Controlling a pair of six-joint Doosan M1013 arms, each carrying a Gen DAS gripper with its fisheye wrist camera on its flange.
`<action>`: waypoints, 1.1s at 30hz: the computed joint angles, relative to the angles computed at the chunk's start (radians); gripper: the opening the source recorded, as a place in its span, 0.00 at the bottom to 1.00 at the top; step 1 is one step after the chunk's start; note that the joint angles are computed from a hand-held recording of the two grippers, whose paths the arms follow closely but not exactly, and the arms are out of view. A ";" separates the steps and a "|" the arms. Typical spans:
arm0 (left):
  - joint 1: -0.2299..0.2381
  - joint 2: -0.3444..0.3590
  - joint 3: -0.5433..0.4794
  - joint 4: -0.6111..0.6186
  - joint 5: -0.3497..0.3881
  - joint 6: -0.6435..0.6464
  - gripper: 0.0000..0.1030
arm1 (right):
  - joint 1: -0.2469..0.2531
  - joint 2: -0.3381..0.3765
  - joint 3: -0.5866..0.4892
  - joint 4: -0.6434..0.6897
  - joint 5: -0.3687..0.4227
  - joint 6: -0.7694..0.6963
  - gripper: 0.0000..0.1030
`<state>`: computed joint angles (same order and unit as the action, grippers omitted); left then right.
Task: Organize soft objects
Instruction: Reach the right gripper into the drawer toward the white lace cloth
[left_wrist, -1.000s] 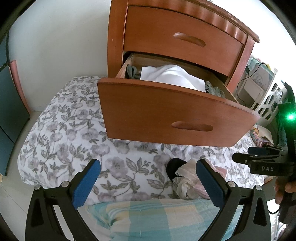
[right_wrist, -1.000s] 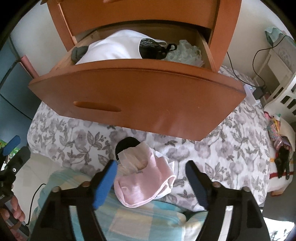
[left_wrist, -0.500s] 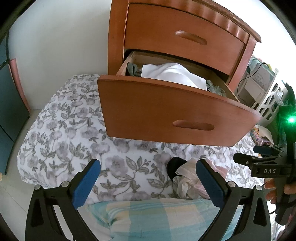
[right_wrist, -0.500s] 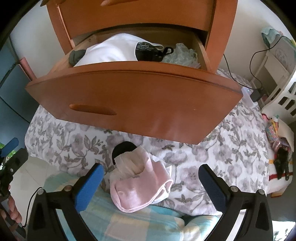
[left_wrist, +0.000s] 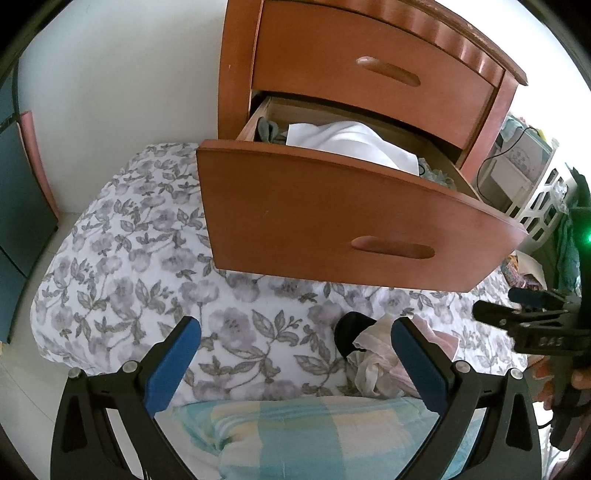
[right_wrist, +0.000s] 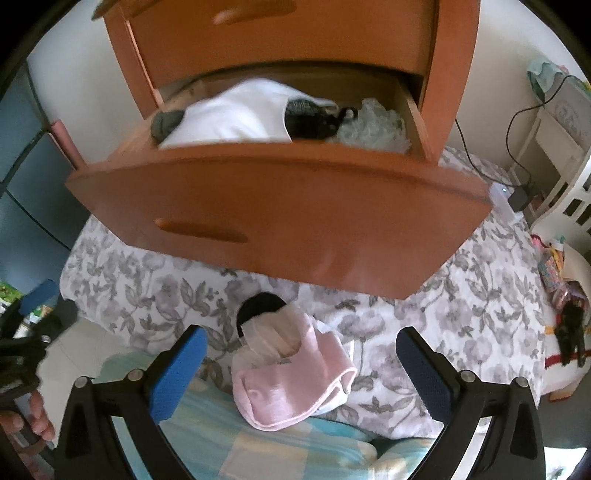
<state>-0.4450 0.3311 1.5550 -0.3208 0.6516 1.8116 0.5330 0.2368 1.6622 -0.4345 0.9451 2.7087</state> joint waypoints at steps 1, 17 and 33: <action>0.000 0.001 -0.001 0.000 0.000 -0.001 0.99 | 0.003 -0.006 -0.001 -0.018 -0.005 0.010 1.00; 0.004 0.036 -0.021 0.020 -0.013 -0.028 0.99 | 0.012 -0.037 -0.111 -0.263 0.028 -0.033 1.00; 0.015 0.086 -0.053 -0.021 -0.001 -0.004 0.99 | -0.133 0.051 -0.190 0.023 0.078 -0.312 0.82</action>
